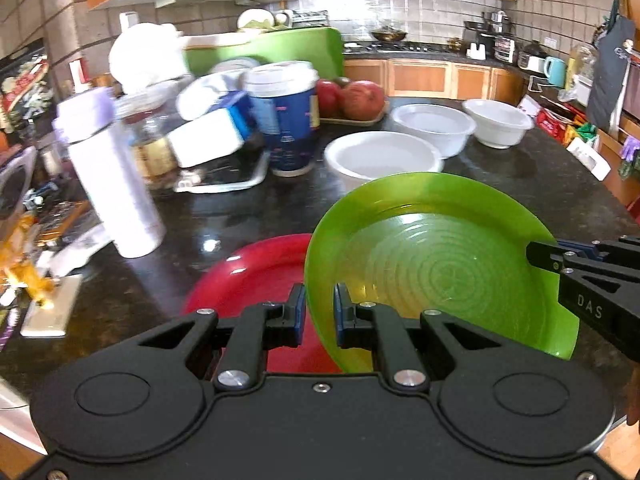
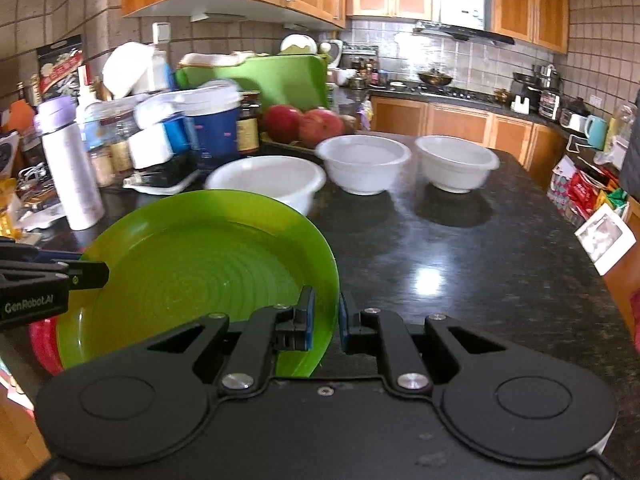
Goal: Organize plates and bowls
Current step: 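Lower the green plate onto the magenta plate with the left gripper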
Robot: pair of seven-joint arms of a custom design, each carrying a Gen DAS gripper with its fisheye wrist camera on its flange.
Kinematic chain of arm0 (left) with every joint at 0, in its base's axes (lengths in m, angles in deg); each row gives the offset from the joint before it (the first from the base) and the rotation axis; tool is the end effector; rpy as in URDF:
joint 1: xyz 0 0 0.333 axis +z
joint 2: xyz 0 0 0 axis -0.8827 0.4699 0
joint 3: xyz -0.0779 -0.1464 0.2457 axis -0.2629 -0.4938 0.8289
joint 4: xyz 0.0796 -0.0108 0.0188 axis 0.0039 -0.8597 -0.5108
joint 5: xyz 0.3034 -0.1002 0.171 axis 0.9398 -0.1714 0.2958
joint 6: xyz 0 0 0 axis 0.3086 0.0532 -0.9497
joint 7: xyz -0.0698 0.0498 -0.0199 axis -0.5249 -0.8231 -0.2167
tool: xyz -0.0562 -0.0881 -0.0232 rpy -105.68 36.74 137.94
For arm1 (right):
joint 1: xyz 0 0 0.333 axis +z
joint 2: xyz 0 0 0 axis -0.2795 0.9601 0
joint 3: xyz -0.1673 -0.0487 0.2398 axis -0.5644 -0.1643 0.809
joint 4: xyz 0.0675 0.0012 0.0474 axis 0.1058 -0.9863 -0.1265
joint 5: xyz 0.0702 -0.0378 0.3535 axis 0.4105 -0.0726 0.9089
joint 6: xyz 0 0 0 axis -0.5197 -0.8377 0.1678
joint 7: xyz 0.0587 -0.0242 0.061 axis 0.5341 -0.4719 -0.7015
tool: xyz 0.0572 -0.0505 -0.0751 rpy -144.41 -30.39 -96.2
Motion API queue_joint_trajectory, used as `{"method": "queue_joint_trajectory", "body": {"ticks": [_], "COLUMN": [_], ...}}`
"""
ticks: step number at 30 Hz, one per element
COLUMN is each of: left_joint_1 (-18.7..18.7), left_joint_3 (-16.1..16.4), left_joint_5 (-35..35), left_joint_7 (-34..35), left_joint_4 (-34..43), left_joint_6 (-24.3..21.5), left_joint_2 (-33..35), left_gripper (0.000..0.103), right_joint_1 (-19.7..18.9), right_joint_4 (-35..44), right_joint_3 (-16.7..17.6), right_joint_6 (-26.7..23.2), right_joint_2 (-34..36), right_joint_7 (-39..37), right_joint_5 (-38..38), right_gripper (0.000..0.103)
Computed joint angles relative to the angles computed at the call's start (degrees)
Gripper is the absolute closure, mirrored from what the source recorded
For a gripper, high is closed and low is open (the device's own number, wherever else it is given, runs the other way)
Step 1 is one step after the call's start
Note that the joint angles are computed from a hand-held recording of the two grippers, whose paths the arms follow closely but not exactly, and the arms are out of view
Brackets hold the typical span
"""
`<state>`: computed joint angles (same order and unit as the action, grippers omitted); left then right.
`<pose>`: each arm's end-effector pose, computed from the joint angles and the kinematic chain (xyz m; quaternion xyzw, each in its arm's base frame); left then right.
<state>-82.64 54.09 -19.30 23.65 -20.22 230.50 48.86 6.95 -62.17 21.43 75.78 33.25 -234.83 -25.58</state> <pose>0.5163 -0.3639 0.4686 -0.4704 0.7772 -0.3304 0.2560 0.4541 0.2939 0.4739 -0.5509 0.6985 -0.3460 0.2981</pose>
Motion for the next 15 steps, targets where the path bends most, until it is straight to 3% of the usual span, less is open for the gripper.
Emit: {"method": "queue_joint_trajectory", "body": {"ticks": [6, 15], "left_joint_1": [2.73, 6.55], "left_joint_3": [0.88, 0.41], "left_joint_5": [-0.34, -3.39], "left_joint_7": [0.72, 6.52], "left_joint_4": [-3.05, -5.96], "left_joint_6": [1.54, 4.8], "left_joint_2": [-2.09, -2.96], "left_gripper": [0.084, 0.085], "right_joint_1": [2.7, 7.51], "right_joint_4": [7.43, 14.92], "right_joint_3": [0.52, -1.31], "right_joint_6": [-1.66, -5.04], "right_joint_2": [6.25, 12.56], "right_joint_7": [-0.77, -1.26], "right_joint_5": [0.45, 2.47], "right_gripper": [0.089, 0.088]}}
